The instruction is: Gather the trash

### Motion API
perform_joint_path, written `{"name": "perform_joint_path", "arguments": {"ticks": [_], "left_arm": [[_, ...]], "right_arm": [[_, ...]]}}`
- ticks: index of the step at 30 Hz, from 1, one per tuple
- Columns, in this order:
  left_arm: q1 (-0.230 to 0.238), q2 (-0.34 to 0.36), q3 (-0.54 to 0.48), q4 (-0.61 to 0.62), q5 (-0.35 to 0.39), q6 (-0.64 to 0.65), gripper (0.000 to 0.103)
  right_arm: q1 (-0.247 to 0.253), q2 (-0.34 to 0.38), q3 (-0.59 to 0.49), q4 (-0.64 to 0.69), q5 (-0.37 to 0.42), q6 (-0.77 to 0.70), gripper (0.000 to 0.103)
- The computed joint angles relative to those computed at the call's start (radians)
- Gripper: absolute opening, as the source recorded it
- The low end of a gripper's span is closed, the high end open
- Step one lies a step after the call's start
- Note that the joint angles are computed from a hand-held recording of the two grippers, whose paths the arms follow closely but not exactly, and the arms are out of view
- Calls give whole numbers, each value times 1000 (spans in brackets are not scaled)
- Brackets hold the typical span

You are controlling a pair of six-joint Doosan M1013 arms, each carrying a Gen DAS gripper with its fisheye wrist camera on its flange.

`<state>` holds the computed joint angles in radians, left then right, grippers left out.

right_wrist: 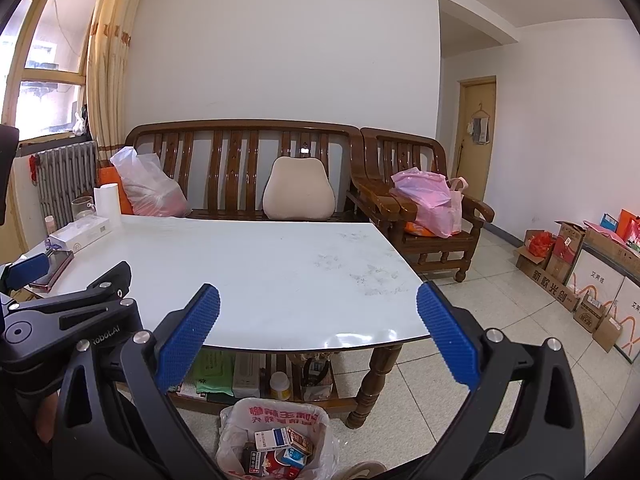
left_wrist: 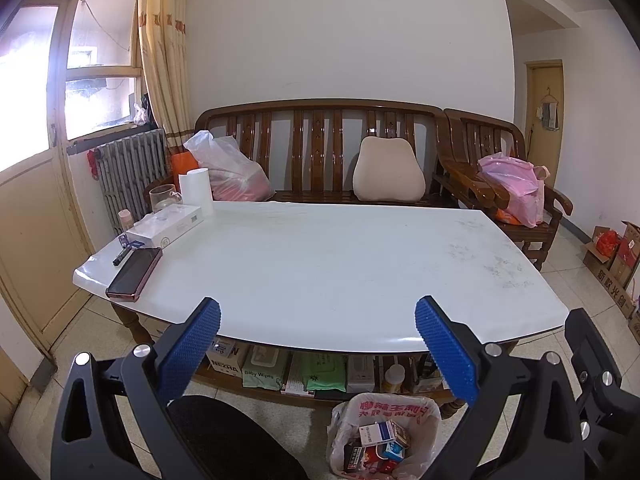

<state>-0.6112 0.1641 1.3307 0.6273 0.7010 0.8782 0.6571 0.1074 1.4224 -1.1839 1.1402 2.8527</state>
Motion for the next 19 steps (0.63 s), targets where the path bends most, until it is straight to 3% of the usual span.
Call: {"name": "perform_joint_path", "arguments": {"ticks": [19], "left_arm": [[10, 10, -14, -37, 18, 32, 95]], "right_arm": [[-6, -2, -1, 9, -4, -9, 97]]}}
